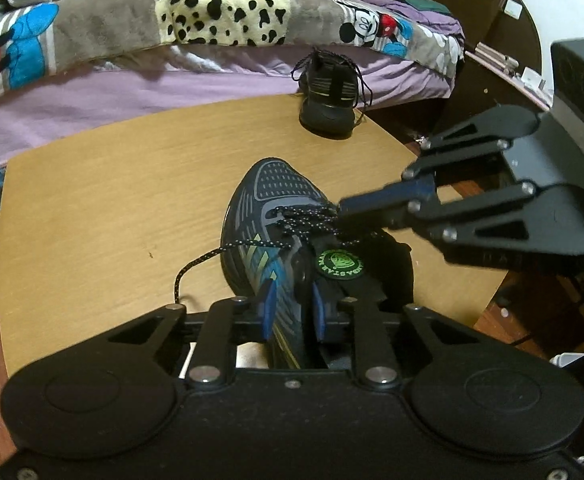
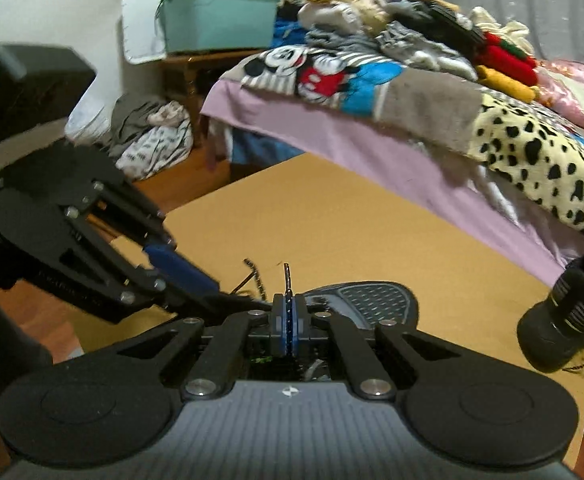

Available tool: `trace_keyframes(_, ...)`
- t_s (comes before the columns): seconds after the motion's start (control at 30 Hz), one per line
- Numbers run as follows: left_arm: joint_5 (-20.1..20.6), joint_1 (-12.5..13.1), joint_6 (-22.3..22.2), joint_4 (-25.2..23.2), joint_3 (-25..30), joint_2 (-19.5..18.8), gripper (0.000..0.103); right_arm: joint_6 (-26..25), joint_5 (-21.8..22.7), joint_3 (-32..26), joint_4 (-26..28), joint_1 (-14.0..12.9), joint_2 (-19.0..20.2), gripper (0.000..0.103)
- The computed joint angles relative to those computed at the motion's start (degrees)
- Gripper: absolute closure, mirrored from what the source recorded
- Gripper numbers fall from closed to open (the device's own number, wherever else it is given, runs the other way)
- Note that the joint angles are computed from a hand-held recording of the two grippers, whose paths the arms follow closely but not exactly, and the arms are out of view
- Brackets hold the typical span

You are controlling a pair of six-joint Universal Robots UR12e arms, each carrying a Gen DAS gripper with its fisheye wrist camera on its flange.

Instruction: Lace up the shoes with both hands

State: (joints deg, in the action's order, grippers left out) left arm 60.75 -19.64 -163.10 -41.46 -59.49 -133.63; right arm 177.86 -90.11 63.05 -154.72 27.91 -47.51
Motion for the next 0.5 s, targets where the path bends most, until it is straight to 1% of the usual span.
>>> trace_keyframes(0.07,-1.27,0.25,-1.12,-0.07,0.09,-0.17,0.085,-0.27,0.38,-0.24,0.91,0.09,0.04,0.099)
trace_keyframes(0.1,-2.05,0.38,-1.80,-0.04,0.17,-0.31,0.089,-0.34,0.64,-0.31,1.39,0.10,0.01,0.099)
trace_keyframes(0.17,-4.15,0.77,-4.91,0.00,0.32,-0.68,0.090,-0.51,1.15,-0.50,2.37,0.11,-0.01,0.099)
trace_keyframes(0.23,-7.58,1.56,-11.25,-0.11,0.50,-1.23,0.091,-0.98,1.26,-0.86,3.47,0.16,0.06,0.099)
trace_keyframes(0.27,-10.16,2.15,-15.90,-0.05,0.64,-1.71,0.091,-1.30,1.26,-1.05,4.05,0.21,0.09,0.099)
trace_keyframes(0.37,-16.02,3.39,-26.55,1.46,0.39,-2.78,0.091,-2.34,1.19,-1.82,5.89,0.41,0.27,0.099)
trace_keyframes(0.47,-19.44,4.03,-33.38,3.27,0.14,-3.54,0.091,-3.36,1.28,-2.70,7.38,0.63,0.60,0.099)
trace_keyframes(0.5,-20.07,4.14,-34.76,3.65,0.11,-3.67,0.091,-3.67,1.32,-2.97,7.83,0.69,0.67,0.099)
